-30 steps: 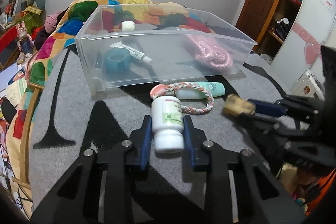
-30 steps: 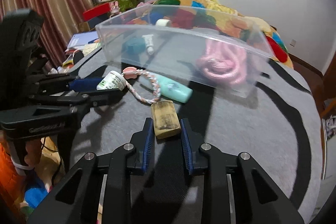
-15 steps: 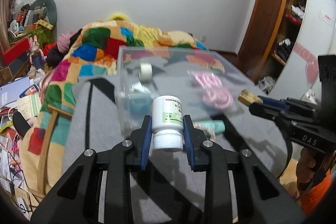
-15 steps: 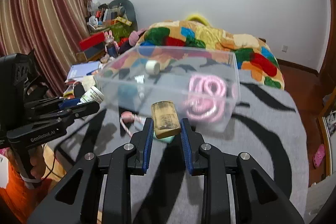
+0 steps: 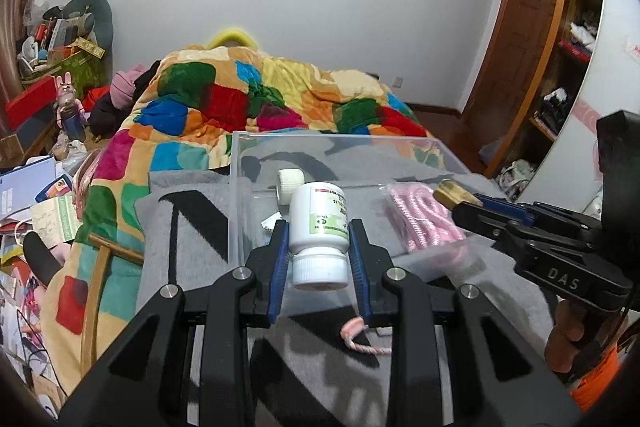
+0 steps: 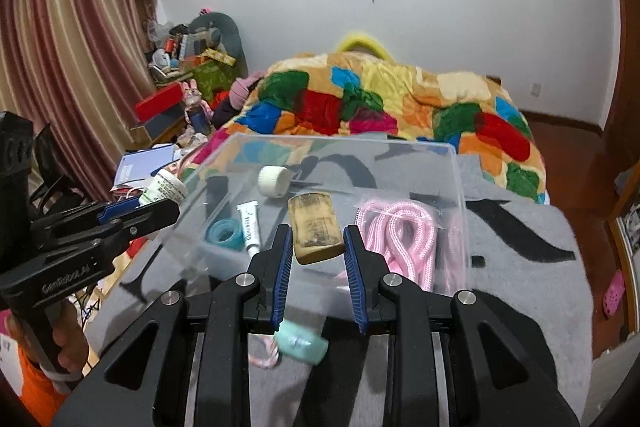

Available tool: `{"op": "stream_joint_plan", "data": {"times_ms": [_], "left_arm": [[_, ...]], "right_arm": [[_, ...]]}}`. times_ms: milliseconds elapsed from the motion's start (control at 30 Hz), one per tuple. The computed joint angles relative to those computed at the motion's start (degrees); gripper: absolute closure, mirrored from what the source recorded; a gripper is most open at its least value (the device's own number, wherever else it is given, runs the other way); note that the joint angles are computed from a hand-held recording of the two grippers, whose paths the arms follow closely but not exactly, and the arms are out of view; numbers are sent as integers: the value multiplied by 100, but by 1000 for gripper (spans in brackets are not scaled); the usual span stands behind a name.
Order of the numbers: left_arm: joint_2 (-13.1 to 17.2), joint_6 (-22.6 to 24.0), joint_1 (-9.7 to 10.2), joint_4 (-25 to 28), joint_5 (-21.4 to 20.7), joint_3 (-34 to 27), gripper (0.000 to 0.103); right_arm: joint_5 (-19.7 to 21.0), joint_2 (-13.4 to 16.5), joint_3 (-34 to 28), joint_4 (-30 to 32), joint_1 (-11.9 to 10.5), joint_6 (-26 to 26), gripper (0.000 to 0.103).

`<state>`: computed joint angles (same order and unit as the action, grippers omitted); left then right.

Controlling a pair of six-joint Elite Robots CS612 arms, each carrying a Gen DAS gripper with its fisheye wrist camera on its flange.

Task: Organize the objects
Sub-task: 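Lower the pill bottle and brown block into the clear box and release both, then grasp the pink braided bracelet with the left gripper while the right grasps the mint-green bottle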

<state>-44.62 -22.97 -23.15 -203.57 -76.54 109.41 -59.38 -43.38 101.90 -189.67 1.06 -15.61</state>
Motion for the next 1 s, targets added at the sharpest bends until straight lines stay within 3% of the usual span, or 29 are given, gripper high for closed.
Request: {"op": "stream_joint_plan", "data": {"times_ms": [167, 367, 800, 1000], "left_arm": [[83, 28, 35, 395, -47, -224, 74], [121, 11, 25, 574, -86, -281, 74], [-12, 230, -94, 179, 89, 57, 70], [-42, 356, -167, 57, -45, 251, 70]], "right_arm": [[-160, 110, -256, 505, 66, 3, 79], [-271, 78, -154, 439, 94, -215, 81], [45, -184, 300, 206, -69, -690, 78], [134, -278, 531, 318, -138, -1106, 77]]}}
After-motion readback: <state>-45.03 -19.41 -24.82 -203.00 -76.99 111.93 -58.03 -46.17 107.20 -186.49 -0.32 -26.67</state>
